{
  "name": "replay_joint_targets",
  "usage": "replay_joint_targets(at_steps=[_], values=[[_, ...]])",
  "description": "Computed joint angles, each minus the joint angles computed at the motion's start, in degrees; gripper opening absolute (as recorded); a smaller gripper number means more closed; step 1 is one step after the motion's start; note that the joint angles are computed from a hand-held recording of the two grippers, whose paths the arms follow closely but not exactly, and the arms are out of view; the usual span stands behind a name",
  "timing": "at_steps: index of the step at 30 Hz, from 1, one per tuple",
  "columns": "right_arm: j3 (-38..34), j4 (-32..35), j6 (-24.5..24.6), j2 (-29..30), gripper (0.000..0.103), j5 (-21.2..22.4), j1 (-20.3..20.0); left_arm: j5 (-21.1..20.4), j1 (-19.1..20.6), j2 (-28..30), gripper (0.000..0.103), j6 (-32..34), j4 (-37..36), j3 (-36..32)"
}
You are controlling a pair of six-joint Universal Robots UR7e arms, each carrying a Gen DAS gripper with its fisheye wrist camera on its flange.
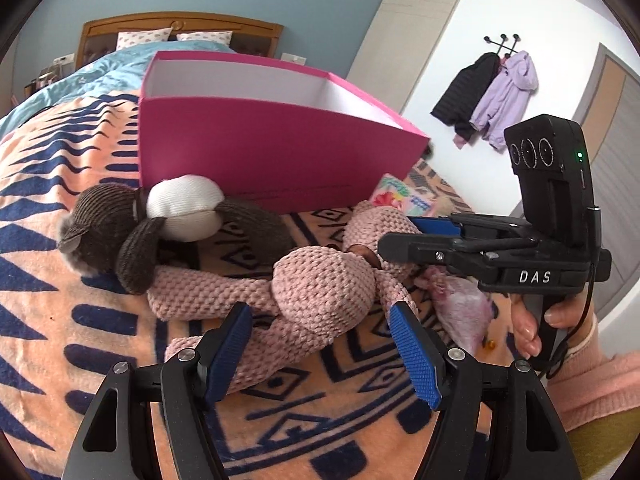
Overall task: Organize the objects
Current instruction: 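Grasp the pink knitted bunny with both grippers, then lower the pink bunny into the pink box and open both grippers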
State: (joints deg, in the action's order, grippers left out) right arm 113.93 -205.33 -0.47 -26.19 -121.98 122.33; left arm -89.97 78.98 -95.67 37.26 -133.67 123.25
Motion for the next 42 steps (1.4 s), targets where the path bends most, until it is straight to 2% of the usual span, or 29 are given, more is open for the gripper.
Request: replay_joint_targets(at_steps=[2, 4, 9, 21, 29, 36, 42], values=[[0.94, -1.73, 0.38, -0.62, 0.046, 1.38, -0.01, -0.01, -0.35, -0.25, 0.071, -0.91, 0.22, -0.01], [1.49, -2.53, 0.36, -1.18, 0.046, 1.94, 0.21, -0.70, -0.49, -0.49, 0.059, -1.47, 0.56, -0.18], [2.89, -5.36, 0.06, -2.31, 0.046, 2.93, 1.15, -4.07, -0.51, -1.70, 0.055, -2.52, 2.26, -0.80], [3.24, -9.61, -4.25, -4.78, 0.046, 3.79, 4.01, -6.65, -4.03, -4.34, 0.054, -2.78, 0.42, -1.98], [-0.86, -9.15, -8.83, -6.26, 0.047, 4.04, 3.83, -3.55, -8.32, -1.01, 0.054, -2.99, -5.18, -5.04], [-7.25, -7.36, -13.40, -5.64, 0.047, 3.61, 2.73, -1.67, -9.57, 4.98, 0.054, -4.22, -8.31, -10.51], [-11.78, -2.84, -13.06, -4.86, 0.047, 5.08, 0.02, 1.81, -9.59, 10.51, 0.054, -4.16, -10.37, -14.35]])
